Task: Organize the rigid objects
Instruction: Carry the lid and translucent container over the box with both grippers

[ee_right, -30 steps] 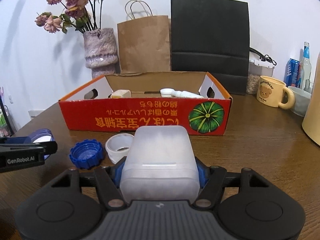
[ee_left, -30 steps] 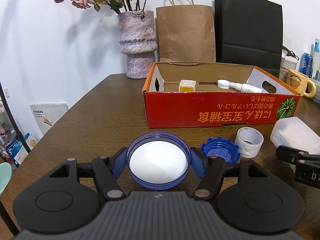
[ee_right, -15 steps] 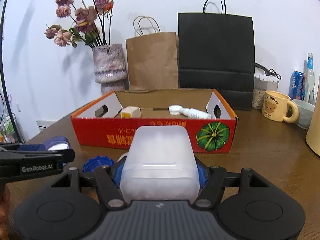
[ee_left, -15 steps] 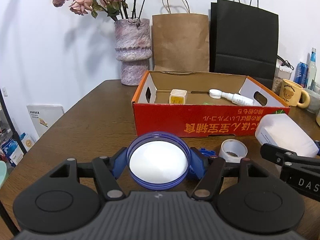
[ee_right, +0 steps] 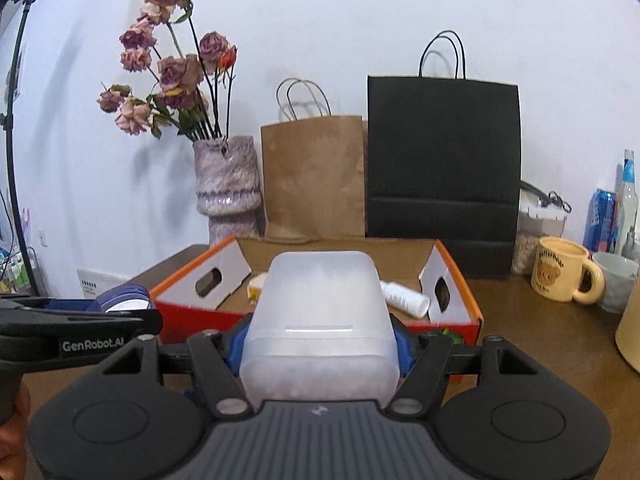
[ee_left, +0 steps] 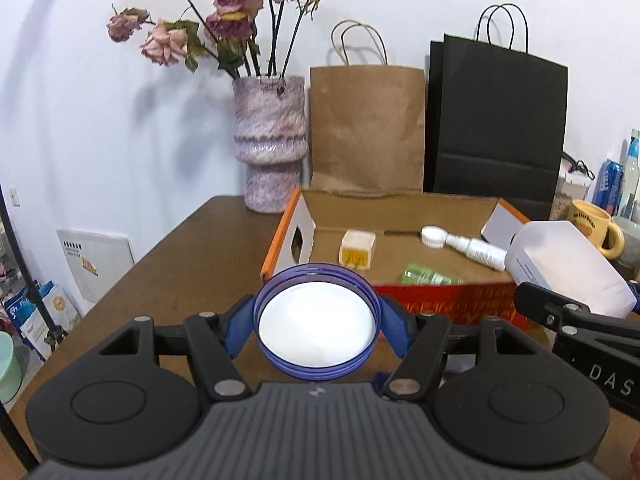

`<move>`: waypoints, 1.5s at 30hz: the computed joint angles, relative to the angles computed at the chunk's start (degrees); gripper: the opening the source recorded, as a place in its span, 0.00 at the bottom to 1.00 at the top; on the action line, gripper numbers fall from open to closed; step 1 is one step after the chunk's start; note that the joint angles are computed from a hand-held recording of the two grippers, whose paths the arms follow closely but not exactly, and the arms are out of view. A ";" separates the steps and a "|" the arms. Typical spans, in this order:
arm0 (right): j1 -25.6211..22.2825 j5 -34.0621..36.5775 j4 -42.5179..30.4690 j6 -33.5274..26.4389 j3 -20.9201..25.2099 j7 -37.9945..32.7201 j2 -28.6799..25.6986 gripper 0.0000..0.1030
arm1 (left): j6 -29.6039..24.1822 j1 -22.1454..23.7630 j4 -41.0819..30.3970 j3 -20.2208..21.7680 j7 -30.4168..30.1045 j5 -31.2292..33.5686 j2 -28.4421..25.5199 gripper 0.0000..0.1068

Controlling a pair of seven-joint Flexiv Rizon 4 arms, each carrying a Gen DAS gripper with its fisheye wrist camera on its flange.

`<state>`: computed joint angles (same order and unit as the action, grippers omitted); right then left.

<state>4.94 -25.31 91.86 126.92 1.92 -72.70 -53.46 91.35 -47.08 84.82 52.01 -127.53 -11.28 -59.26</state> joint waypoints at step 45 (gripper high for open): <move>-5.77 -15.42 -36.13 -16.71 9.17 9.17 -18.65 0.63 | -15.14 18.32 -33.36 -8.45 -15.29 17.09 -7.45 0.63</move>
<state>-0.83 -40.73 55.74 110.21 11.09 -63.53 -72.11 76.22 -28.75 51.45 43.56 -142.82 5.82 -66.71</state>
